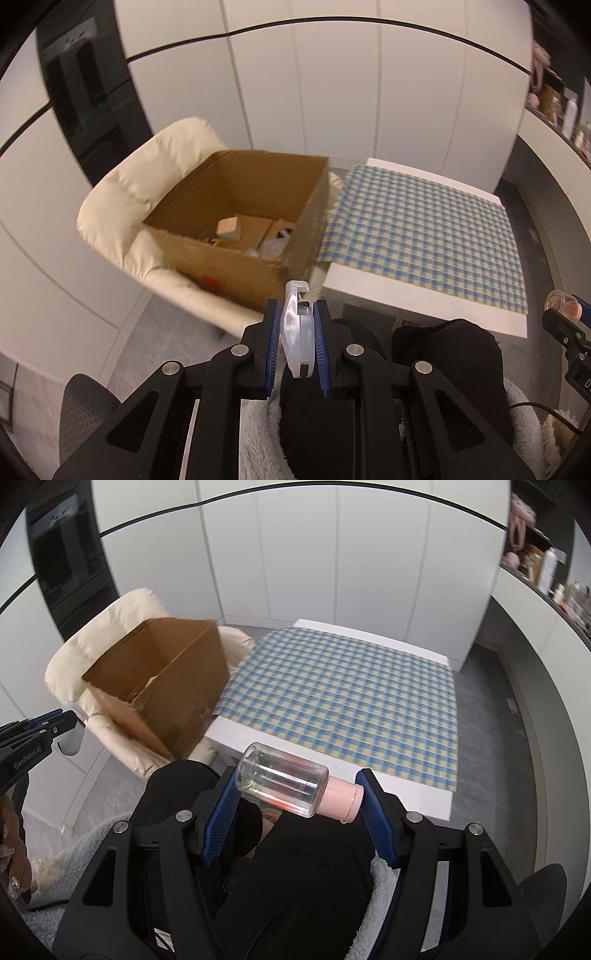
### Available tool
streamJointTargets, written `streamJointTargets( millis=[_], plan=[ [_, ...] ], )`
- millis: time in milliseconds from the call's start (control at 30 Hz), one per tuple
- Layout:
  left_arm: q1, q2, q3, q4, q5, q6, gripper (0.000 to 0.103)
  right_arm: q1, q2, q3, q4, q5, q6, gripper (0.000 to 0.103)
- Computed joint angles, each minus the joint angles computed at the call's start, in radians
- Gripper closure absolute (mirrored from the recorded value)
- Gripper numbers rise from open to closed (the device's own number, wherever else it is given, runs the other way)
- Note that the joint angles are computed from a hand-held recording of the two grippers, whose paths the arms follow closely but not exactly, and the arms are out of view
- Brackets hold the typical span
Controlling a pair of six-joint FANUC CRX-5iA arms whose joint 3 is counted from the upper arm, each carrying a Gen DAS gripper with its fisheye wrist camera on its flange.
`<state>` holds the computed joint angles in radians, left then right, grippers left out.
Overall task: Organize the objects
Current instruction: 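Turn both tools with dispenser and bottle toward the cardboard box on the armchair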
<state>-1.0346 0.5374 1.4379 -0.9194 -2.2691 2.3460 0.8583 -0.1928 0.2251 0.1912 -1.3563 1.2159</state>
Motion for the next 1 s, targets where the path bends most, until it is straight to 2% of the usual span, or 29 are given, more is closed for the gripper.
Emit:
streamJointTargets(
  millis=[233,300,633,1000],
  plan=[
    [0.017,-0.149,-0.253,0.056,0.021,0.162,0.085,0.061,0.064,0.046,-0.036,-0.002,0.054,0.037],
    [0.012,-0.177,-0.295,0.042,0.003,0.184,0.085,0.082,0.081,0.059,-0.045,-0.001,0.069,0.037],
    [0.002,-0.277,-0.438,0.013,-0.053,0.275,0.085,0.160,0.158,0.124,-0.089,-0.009,0.143,0.037],
    [0.062,-0.323,-0.527,0.107,0.006,0.323,0.085,0.176,0.208,0.155,-0.092,-0.018,0.171,0.037]
  ],
)
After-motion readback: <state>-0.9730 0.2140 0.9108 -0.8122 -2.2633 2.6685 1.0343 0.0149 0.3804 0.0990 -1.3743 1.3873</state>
